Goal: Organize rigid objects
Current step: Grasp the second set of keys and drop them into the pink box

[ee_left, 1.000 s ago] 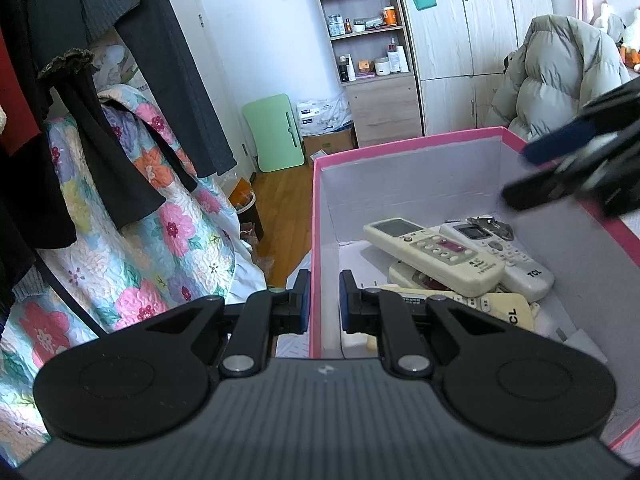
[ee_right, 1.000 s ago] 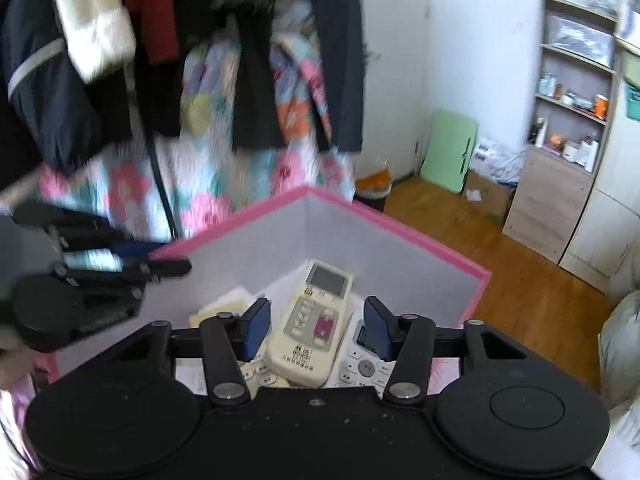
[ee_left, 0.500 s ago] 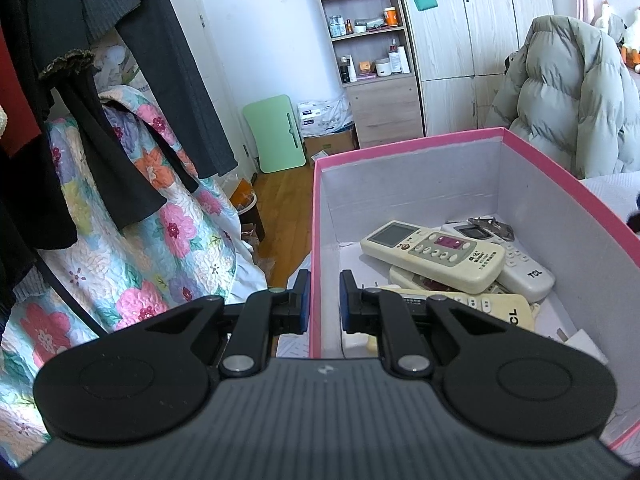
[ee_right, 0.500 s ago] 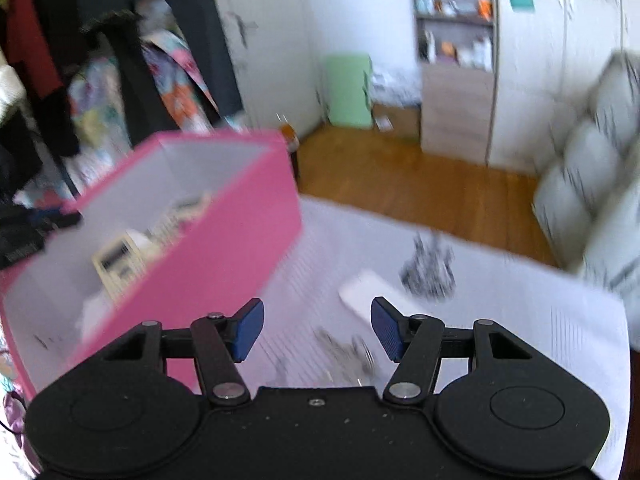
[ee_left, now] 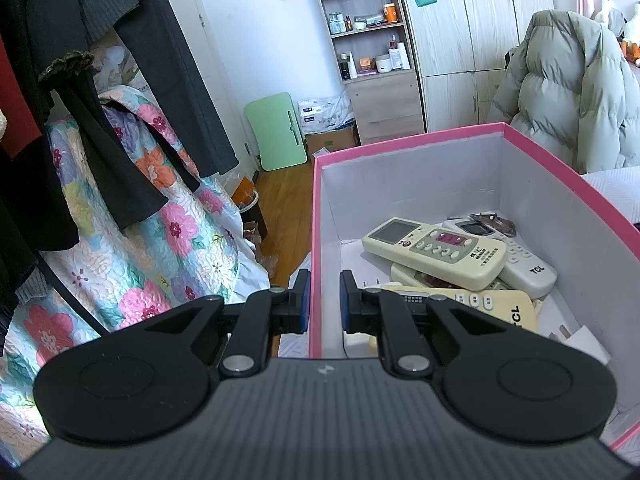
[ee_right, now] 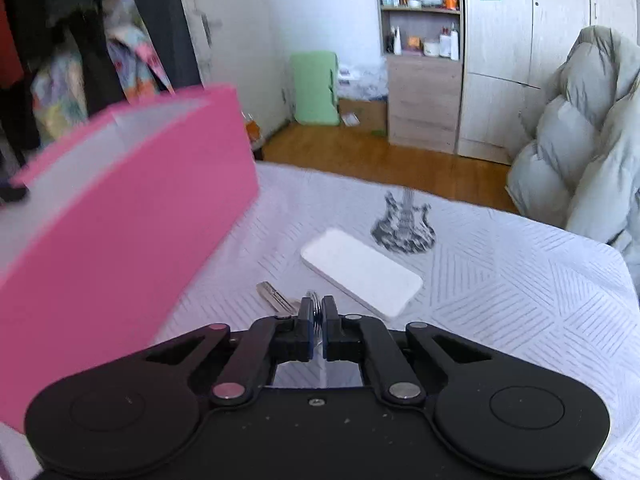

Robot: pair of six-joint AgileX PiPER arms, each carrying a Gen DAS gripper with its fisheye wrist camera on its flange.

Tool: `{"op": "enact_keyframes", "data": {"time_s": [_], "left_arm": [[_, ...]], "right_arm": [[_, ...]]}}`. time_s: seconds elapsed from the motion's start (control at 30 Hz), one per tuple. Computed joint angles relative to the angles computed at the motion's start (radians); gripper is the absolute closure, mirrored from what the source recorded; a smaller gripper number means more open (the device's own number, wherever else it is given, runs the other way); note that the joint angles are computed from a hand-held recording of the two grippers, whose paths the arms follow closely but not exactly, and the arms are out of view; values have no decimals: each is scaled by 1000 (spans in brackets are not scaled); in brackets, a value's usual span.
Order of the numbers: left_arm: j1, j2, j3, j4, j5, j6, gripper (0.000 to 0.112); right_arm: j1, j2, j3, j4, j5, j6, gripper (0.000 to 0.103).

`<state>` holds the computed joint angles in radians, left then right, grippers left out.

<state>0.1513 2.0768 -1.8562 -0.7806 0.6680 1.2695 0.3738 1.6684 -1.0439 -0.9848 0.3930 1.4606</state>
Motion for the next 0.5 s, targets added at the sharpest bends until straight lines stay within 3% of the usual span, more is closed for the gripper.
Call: {"op": "enact_keyframes", "data": {"time_s": [0.13, 0.27, 0.37, 0.43, 0.5], "left_arm": [[-2, 0, 1, 0, -1, -2, 100], [-2, 2, -2, 1, -1, -2, 100], [-2, 1, -1, 1, -1, -2, 100], [-2, 1, 0, 1, -1, -3, 100], [-3, 2, 1, -1, -2, 2, 100]], "right_arm": [[32, -67, 41, -231, -3, 225, 98], [86, -104, 10, -329, 38, 282, 98], [125, -116, -55, -304, 71, 210, 98], [119, -115, -119, -167, 52, 75, 98], [102, -123, -149, -115, -29, 35, 98]]}}
